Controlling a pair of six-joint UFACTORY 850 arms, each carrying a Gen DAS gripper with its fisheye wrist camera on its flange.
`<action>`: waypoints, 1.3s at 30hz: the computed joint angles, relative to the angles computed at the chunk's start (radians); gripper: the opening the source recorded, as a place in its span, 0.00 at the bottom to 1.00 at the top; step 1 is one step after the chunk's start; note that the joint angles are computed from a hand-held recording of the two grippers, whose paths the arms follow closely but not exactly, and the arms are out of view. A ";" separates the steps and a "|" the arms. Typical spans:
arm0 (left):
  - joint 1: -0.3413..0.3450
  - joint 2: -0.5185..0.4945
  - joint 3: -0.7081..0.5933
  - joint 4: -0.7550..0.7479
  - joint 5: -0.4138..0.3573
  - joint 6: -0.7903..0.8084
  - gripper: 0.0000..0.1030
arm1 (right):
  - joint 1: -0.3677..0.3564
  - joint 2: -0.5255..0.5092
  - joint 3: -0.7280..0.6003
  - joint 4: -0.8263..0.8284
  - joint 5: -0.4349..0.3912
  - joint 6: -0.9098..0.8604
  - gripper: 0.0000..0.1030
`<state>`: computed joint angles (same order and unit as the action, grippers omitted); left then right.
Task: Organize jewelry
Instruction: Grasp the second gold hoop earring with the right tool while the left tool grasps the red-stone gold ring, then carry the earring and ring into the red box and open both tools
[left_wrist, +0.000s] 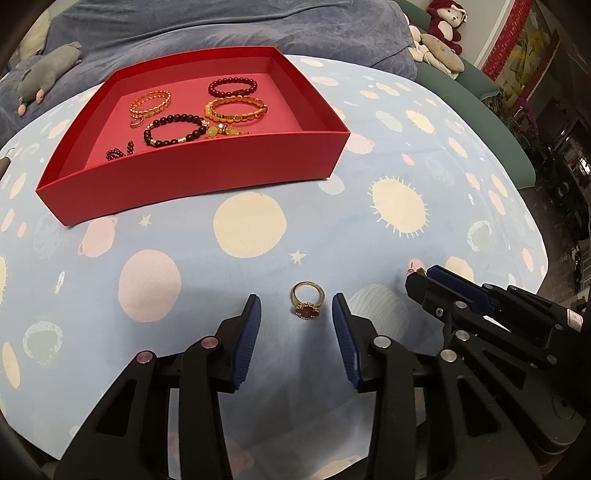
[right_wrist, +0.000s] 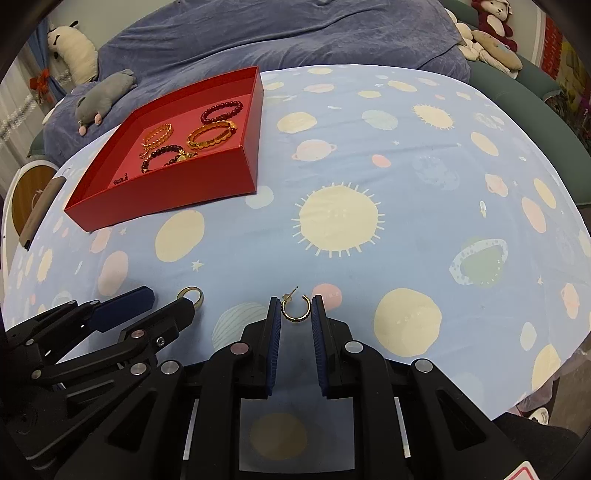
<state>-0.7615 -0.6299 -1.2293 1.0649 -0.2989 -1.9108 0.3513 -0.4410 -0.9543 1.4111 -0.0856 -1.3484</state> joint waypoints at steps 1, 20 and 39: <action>0.001 -0.003 -0.001 -0.003 0.005 0.005 0.31 | 0.000 0.000 0.000 0.000 0.000 0.000 0.15; 0.020 0.076 0.125 0.188 0.064 -0.241 0.14 | 0.015 -0.001 0.007 0.062 -0.026 -0.075 0.15; 0.027 0.184 0.224 0.201 -0.005 -0.279 0.14 | 0.076 0.016 0.006 0.145 -0.073 -0.208 0.15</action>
